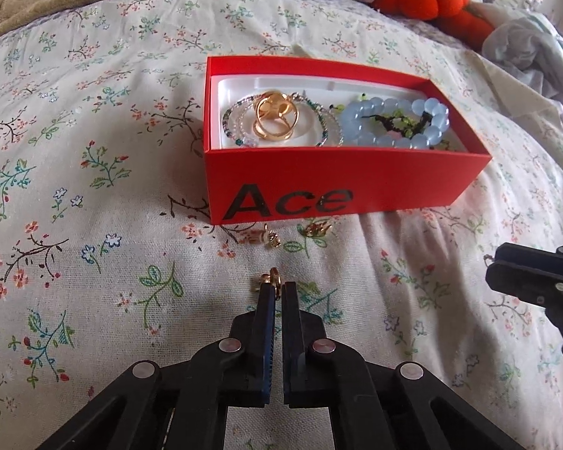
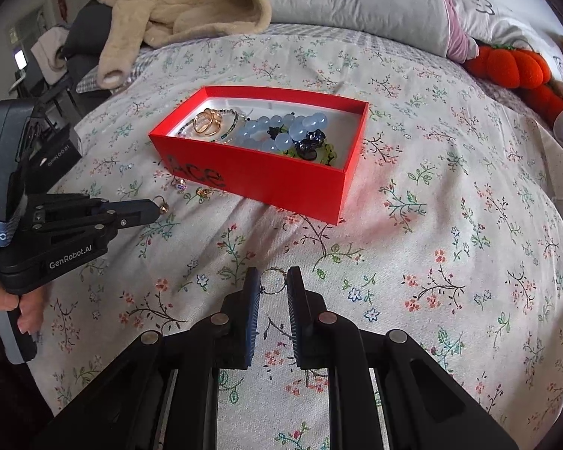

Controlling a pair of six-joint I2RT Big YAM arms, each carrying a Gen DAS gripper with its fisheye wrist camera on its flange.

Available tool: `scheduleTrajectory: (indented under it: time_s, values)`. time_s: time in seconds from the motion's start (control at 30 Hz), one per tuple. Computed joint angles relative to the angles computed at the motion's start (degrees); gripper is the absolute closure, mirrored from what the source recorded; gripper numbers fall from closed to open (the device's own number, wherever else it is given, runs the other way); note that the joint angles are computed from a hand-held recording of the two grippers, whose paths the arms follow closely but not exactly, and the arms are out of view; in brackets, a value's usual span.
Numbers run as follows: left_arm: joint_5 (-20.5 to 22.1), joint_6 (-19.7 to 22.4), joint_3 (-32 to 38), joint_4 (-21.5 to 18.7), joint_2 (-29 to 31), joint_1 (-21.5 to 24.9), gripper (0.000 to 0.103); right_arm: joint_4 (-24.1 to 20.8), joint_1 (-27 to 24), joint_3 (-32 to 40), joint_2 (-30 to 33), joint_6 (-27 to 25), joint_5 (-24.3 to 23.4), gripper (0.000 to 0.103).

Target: Organize jewelry

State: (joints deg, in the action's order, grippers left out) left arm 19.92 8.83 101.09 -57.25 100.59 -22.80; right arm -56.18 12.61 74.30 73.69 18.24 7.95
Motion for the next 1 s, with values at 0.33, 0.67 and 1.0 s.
scheduleTrajectory:
  time_s: [0.33,0.67,1.0]
  values:
    - [2.87,-2.88,2.44,-0.77,-1.01,0.87,0.103,-0.90,-1.01,3.01,0.52,3.98,-0.98,0.087]
    - [6.80,-6.23,10.24,-2.95,1.93,1.08,0.103,-1.85,-2.04,8.97,3.40,4.66,-1.88,0.087]
    - [9.69,-9.60,20.81,-10.49,9.07,0.36,0.103,-1.68,-3.29,13.49,6.65,4.93,-3.38,0.087]
